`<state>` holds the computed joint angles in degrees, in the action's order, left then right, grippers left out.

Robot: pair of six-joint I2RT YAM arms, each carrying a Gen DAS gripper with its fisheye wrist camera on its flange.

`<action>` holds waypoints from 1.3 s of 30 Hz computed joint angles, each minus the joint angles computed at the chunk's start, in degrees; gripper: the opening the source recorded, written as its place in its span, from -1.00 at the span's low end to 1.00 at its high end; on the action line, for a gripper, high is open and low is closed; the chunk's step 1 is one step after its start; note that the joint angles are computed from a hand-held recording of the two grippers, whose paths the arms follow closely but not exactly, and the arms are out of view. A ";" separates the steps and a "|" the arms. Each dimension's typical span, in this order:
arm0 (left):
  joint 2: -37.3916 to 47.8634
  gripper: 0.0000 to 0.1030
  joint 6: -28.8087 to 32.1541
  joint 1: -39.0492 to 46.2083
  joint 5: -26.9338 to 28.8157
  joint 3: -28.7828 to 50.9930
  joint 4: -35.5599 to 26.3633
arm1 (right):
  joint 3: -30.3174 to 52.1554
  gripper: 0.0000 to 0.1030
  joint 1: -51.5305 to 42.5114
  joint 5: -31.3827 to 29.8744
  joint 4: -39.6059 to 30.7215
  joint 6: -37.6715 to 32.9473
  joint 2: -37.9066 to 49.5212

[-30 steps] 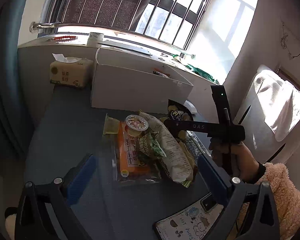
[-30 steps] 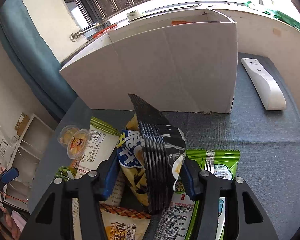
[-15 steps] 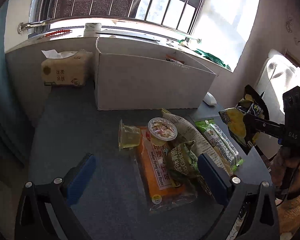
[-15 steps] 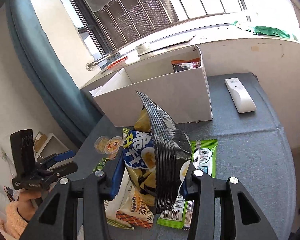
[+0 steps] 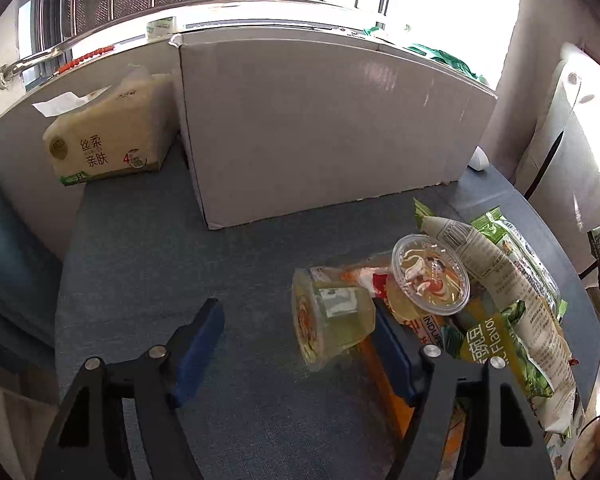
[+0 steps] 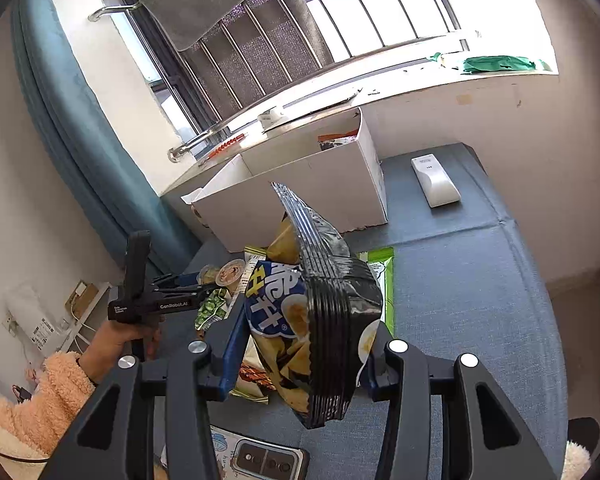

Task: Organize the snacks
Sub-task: 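Grasp the black-and-blue chip bag with the right tool while the left grasps the jelly cup, then drop the chip bag and jelly cup into the white box with both tools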

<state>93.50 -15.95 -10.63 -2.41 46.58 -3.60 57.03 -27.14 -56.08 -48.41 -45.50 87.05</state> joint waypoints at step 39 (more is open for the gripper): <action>17.01 -0.37 -2.30 5.77 3.17 51.03 -20.34 | 64.50 -0.02 30.78 12.50 4.40 42.69 40.82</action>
<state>110.51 -18.24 -4.87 0.76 97.60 -23.94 121.53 3.64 -43.58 -44.01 -2.81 127.87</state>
